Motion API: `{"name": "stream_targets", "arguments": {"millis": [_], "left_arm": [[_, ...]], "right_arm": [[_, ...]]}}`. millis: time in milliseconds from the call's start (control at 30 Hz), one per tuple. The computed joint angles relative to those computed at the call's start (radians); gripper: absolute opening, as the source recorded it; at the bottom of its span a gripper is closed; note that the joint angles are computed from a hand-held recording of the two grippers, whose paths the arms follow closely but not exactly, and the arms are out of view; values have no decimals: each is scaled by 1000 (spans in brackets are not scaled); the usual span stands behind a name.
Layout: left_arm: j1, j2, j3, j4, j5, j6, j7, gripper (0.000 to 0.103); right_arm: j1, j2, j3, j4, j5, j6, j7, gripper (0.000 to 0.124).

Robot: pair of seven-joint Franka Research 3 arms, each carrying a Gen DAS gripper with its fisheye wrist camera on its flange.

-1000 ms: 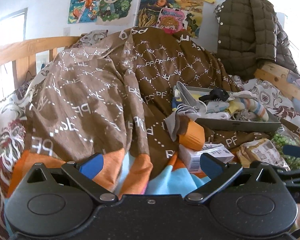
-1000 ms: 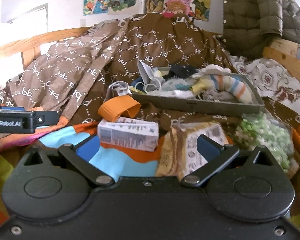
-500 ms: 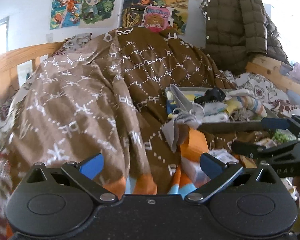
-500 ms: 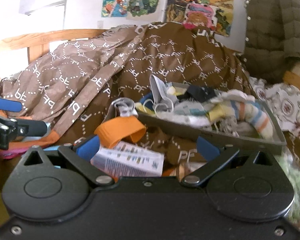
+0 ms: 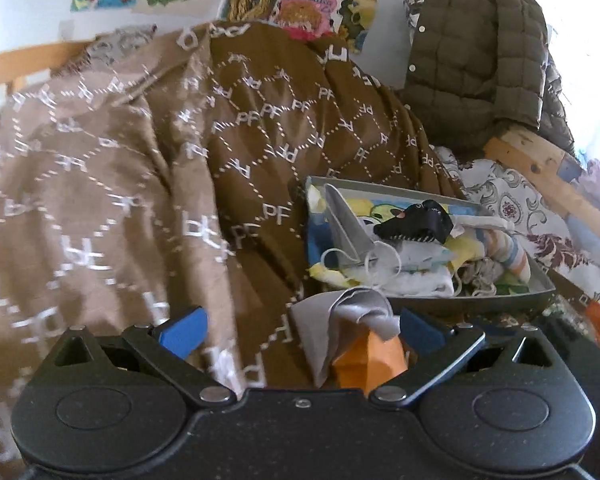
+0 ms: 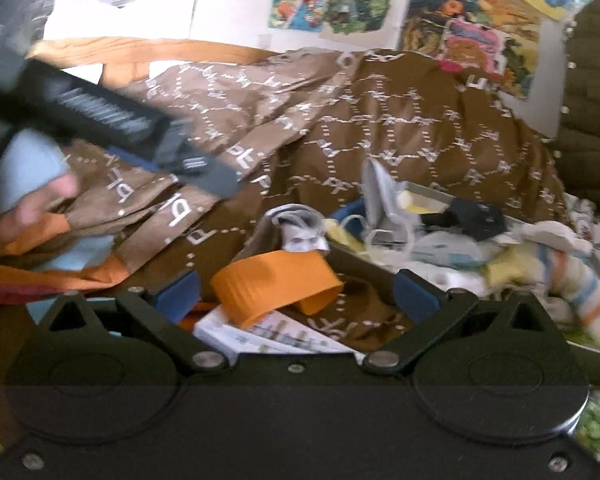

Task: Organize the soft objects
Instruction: 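Lower the left tool toward the grey cloth while the right tool approaches the orange strap, then grasp the grey cloth with the left tool while the right tool grasps the orange strap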

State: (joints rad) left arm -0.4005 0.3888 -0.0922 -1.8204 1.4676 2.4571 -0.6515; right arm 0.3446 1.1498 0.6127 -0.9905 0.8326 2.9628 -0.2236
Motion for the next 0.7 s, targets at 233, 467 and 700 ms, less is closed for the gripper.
{"name": "stream_targets", "arguments": {"millis": [233,467,700], "left_arm": [[47,67,36,70,56,166,-99,97],[61,113,65,116,74,257,-151,80],[60,150,86,149,69,316,-150,47]], "right_arm": [[83,44,-119,109,-96,-124,116,91],[130,101,-174,211,-164,-162,219,78],[162,149,-166,268,-204,-127,198,69]]}}
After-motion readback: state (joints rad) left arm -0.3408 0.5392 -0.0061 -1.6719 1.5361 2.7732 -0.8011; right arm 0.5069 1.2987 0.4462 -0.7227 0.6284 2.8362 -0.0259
